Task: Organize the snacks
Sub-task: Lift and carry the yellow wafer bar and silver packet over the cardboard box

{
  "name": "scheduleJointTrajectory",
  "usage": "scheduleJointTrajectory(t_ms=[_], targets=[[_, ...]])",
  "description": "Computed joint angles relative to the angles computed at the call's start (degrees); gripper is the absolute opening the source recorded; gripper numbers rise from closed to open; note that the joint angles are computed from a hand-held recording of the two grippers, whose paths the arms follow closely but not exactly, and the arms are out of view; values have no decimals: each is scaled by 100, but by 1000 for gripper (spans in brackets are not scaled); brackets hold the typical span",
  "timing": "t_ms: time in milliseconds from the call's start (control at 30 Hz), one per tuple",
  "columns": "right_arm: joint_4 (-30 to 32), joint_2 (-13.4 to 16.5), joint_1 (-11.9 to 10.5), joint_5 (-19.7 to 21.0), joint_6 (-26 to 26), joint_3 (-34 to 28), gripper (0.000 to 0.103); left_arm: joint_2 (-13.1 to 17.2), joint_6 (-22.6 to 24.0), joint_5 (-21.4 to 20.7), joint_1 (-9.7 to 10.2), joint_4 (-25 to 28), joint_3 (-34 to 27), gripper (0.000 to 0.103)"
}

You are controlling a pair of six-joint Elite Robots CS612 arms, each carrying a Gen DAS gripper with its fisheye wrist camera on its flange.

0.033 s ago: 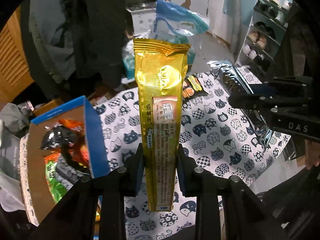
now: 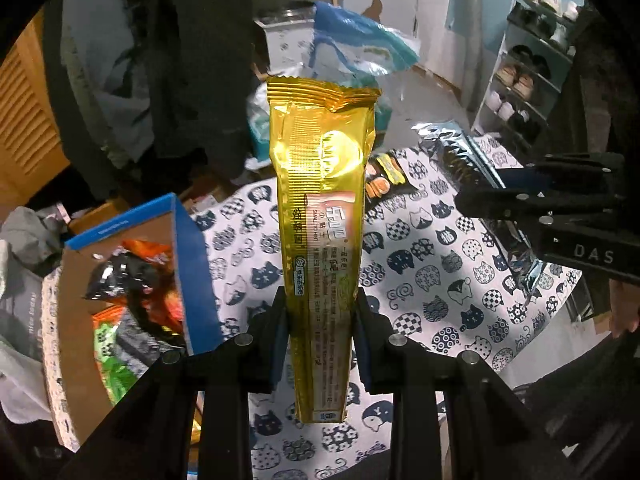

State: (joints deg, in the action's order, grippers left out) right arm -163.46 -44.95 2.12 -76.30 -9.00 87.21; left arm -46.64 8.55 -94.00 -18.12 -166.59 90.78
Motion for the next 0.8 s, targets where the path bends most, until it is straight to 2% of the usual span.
scheduleJointTrajectory(t_ms=[400, 800], targets=[[-13, 16, 240, 183, -149, -203, 28, -332, -36, 18, 170, -503, 381, 29], [242, 185, 555, 304, -245, -637, 28, -397, -277, 92, 450, -814, 479, 29]])
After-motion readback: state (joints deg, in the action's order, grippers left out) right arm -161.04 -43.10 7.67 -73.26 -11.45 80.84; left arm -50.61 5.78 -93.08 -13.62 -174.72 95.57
